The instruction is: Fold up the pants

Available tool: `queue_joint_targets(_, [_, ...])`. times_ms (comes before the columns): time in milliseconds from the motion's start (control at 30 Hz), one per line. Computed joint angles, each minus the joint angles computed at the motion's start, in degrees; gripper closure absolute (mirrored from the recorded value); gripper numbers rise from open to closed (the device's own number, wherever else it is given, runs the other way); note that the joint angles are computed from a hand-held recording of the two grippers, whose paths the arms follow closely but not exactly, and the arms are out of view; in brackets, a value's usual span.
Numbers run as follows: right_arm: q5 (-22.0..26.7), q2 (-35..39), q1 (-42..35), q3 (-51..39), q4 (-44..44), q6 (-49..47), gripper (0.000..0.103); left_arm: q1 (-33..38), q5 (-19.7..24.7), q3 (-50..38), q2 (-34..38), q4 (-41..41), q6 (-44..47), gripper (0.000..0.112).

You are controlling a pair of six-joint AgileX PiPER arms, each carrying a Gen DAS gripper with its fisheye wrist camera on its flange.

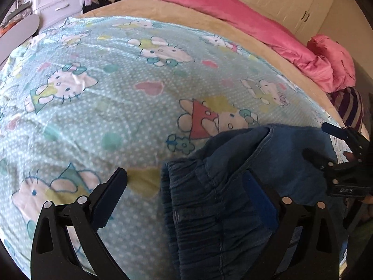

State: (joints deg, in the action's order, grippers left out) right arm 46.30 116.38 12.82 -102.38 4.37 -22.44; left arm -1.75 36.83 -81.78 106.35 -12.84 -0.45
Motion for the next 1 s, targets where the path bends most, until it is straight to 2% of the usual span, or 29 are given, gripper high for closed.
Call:
queue_joint_targets(33, [0.4,0.6,0.2,-0.8,-0.1,-0.4,0.008,-0.2,-0.1,-0.3,0.6,0.4,0.3,0.025])
queue_joint_targets(67, [0.8,1.3,0.5,-1.8,-0.1,-0.9,0.008,-0.5,0.0,-0.7,1.0,1.8,-0.4,0.039])
queue_joint_targets(133, [1.7,2.4,0.6,-3.4,0.5,-1.9,0.008,-1.4,-0.3,-1.0,1.5,4.6,-1.1,0.055])
queue_joint_targets(200, [2.1,3.4,0.7,-5.0,0.7,-3.1,0.008,-0.8,-0.4,-0.4,1.0,0.5,3.7,0.071])
queue_joint_targets(333, [4.1,5.6,0.9,-8.8,1.4,-6.0,0.008,-0.5,-1.0,0.7,-0.7,-1.5,6.3,0.076])
queue_joint_targets(467, [7.7,8.8,1.7,-14.2,1.5,-9.2,0.008,0.9,-1.6,3.2,-3.8,-7.4,11.3,0.077])
queue_joint_targets(600, [8.8,10.8,2.3,-16.4,2.7,-11.1,0.011,1.7,-1.6,4.9,-5.8,-11.5,14.9,0.078])
queue_joint_targets(633, [9.3,11.1,2.2,-16.8,3.7,-12.1,0.024,1.8,-1.7,5.4,-6.2,-12.1,15.4,0.078])
queue_joint_targets(667, [11.4,11.7,1.8,-18.0,6.5,-13.9,0.043,1.9,-1.7,5.7,-6.5,-12.5,15.8,0.078])
queue_joint_targets(700, [12.7,11.8,1.5,-18.2,8.9,-15.1,0.052,2.1,-1.4,5.6,-6.5,-12.7,15.9,0.078])
queue_joint_targets(767, [13.1,10.4,1.1,-16.2,12.1,-16.9,0.083,2.1,-1.5,6.0,-6.9,-12.5,15.9,0.078])
queue_joint_targets(800, [12.6,9.3,1.1,-14.5,12.8,-17.4,0.089,1.9,-1.7,6.0,-7.0,-12.0,15.5,0.078])
queue_joint_targets(867, [8.5,5.2,1.0,-8.3,13.3,-17.8,0.094,1.4,-2.4,6.6,-7.9,-10.6,14.7,0.078])
queue_joint_targets(1000, [5.1,-1.1,-1.4,-0.1,19.3,-20.1,0.098,1.4,-3.0,8.0,-9.8,-10.7,15.3,0.078])
